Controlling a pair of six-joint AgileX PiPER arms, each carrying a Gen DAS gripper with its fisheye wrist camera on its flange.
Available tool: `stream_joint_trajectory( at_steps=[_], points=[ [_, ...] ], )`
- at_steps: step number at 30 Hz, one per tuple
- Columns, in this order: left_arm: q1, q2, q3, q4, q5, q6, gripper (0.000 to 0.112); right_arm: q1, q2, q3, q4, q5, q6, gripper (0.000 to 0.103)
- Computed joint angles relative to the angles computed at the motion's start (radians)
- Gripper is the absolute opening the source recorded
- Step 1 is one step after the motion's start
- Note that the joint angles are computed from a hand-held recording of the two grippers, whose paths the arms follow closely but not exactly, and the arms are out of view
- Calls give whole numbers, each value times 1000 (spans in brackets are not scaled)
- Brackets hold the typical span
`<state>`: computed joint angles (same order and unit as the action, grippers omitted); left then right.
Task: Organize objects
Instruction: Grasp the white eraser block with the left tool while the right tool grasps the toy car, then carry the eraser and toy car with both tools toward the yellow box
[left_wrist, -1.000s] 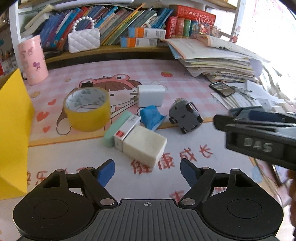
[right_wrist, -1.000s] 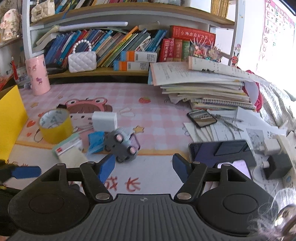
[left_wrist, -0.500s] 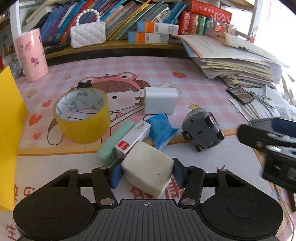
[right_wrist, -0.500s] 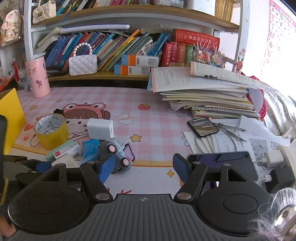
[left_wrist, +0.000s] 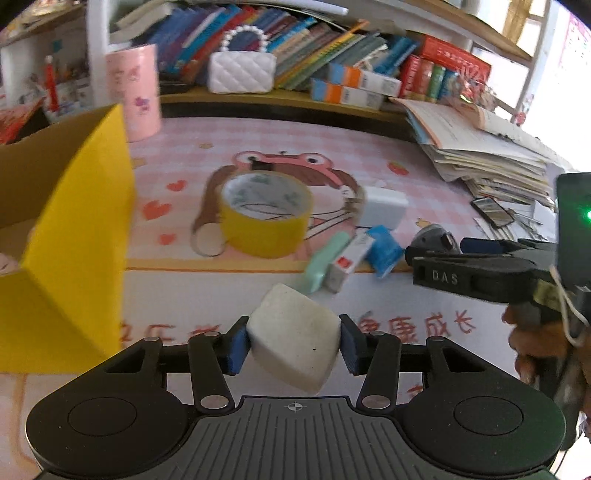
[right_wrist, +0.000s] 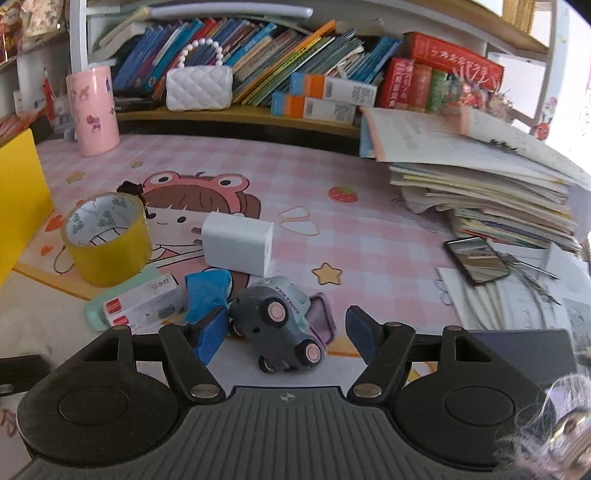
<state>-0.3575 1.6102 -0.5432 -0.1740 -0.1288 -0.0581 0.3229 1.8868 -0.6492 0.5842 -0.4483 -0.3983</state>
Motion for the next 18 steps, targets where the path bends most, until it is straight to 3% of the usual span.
stream_joint_trajectory(
  at_steps=[4,10,18],
  points=[
    [37,-44,38,115,13,-101,48,-4,31,-21,-35,0,37,63],
    [87,-97,78,440,-1,-388,48,33,-35,51,-10,-58,100,62],
    [137,-148,126,827,-49,-718,48,170,-237,157,264,-22,17,63]
  ],
)
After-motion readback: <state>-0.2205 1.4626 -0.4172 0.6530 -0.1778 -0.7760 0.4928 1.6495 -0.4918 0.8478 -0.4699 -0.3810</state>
